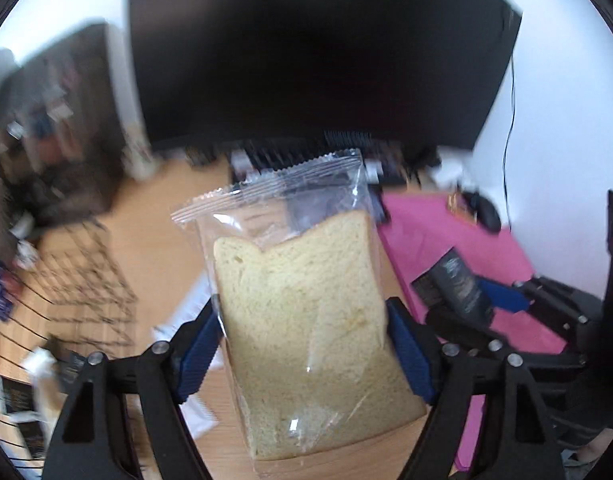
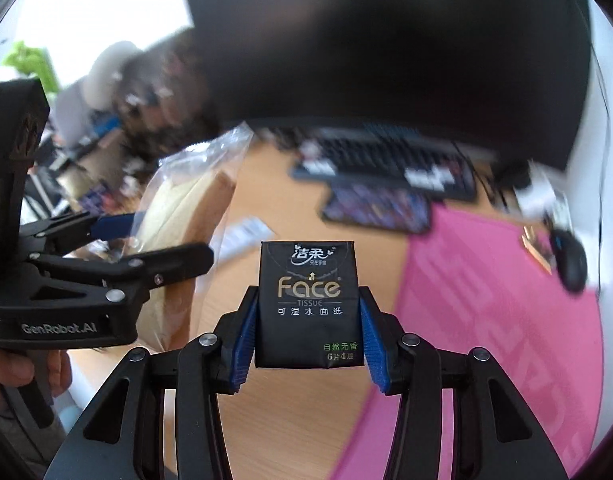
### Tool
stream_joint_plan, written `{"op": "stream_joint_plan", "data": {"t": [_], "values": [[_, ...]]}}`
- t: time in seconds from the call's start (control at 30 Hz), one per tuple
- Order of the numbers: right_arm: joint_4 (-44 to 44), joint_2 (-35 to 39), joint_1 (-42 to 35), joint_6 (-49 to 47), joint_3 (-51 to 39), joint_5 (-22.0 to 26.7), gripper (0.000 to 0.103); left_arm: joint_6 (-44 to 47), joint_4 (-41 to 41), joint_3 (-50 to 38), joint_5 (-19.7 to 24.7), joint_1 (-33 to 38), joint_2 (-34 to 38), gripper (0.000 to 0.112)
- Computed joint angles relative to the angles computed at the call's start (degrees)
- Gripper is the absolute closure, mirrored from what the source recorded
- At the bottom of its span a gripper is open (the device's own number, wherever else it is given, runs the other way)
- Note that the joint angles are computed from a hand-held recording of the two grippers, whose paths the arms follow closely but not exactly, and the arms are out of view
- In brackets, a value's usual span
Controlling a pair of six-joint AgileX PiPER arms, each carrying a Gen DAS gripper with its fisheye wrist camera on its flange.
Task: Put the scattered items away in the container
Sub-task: 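Carry bagged bread and Face pack over the wire basket and open both tools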
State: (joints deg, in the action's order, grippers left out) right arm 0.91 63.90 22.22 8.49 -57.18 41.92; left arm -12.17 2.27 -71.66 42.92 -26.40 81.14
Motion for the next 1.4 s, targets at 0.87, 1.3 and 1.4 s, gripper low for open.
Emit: {"op": "stream_joint_plan", "data": {"t": [0.87, 1.3, 1.4], "values": [[-1.8, 41.1, 29.9, 8.2, -46.7, 9.1, 0.039, 32.8, -19.1, 4.6, 11.3, 53.7, -4.1, 0.032], [5.4, 24.1, 17.4, 3.2, -24.6, 0.0, 0.038, 22.4, -14.8, 2.8, 11.9, 38.4, -12.5, 0.027], [7.2, 19.7, 13.6, 1.0, -19.2, -0.7, 0.038, 14.5, -9.4, 2.7, 10.9, 26.0, -13.4, 0.026]]}}
